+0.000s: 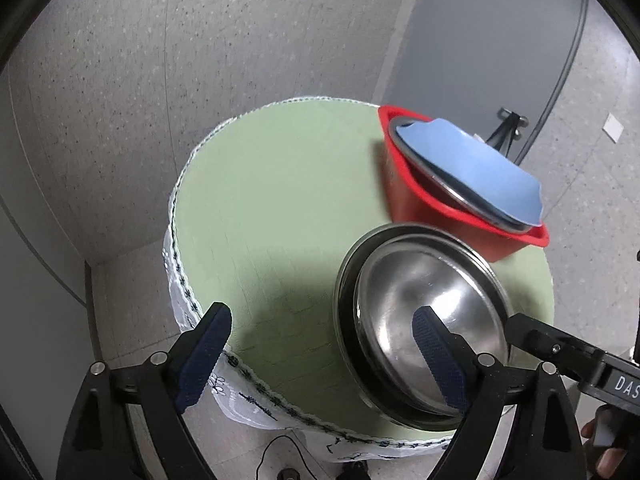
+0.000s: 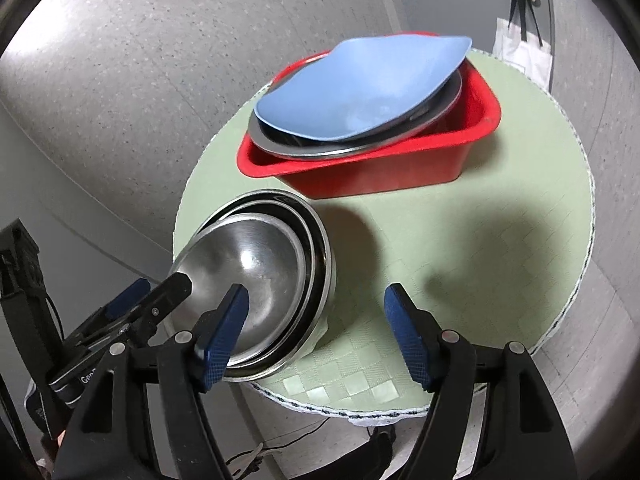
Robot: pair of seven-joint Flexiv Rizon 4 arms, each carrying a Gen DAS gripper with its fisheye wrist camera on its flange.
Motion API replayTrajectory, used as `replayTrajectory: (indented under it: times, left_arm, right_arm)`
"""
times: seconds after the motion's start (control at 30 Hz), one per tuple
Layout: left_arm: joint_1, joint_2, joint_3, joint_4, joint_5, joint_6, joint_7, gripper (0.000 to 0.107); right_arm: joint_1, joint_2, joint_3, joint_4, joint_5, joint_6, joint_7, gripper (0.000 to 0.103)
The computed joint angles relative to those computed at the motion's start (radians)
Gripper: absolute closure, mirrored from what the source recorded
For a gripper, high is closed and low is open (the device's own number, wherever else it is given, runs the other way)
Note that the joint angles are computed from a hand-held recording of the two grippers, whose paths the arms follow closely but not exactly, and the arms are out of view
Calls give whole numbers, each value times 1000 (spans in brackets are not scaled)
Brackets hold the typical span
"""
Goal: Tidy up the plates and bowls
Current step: 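Open both grippers and regrip the rim of the steel bowl stack, then lift the steel bowl stack with both grippers over the red basin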
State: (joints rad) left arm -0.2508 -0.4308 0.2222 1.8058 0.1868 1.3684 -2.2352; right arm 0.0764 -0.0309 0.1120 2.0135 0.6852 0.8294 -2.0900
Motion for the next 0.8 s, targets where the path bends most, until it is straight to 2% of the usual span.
replayTrajectory:
  times: [0.2,0.37,0.4,0.43,0.47,0.53,0.57,0.6,0.63,0.67,0.8]
  left_arm:
    - [40,-44,-42,-26,-50,1,58,18]
    - [36,-98,-36,-77,-70,-9,87,20]
    - [37,-112,-40,-92,-79,-16,97,24]
    - [46,-120,-53,-99,-90,-18,116,33]
    - [72,-128,-86,-102,-112,-19,155,36]
    - [139,-136,-173,-82,-175,30,245,55]
    - [149,-138,-190,-77,-199,48,287,62]
    - [134,-141,-174,-90,-191,38,294,66]
    - [101,-149,-133,-112,-178,16,288,66]
    - [93,-151,-125,-112,-189,19,298,66]
    - [108,-150,-143,-96,-238,36,340,67]
  right_arm:
    - [1,-43,4,-17,-12,7,9,31]
    - [2,-81,23,-27,-28,20,18,31]
    - [2,-89,26,-30,-29,19,17,31]
    - [2,-97,31,-32,-31,23,13,31]
    - [2,-105,35,-34,-36,24,10,32]
    - [-6,-118,41,-49,-25,-4,-3,46]
    - [-13,-126,45,-63,-14,-39,-19,61]
    - [-12,-125,47,-61,-19,-33,-18,61]
    - [-11,-124,49,-58,-25,-25,-18,61]
    - [-10,-124,50,-57,-32,-21,-18,62]
    - [-16,-116,50,-59,-37,-26,-12,65]
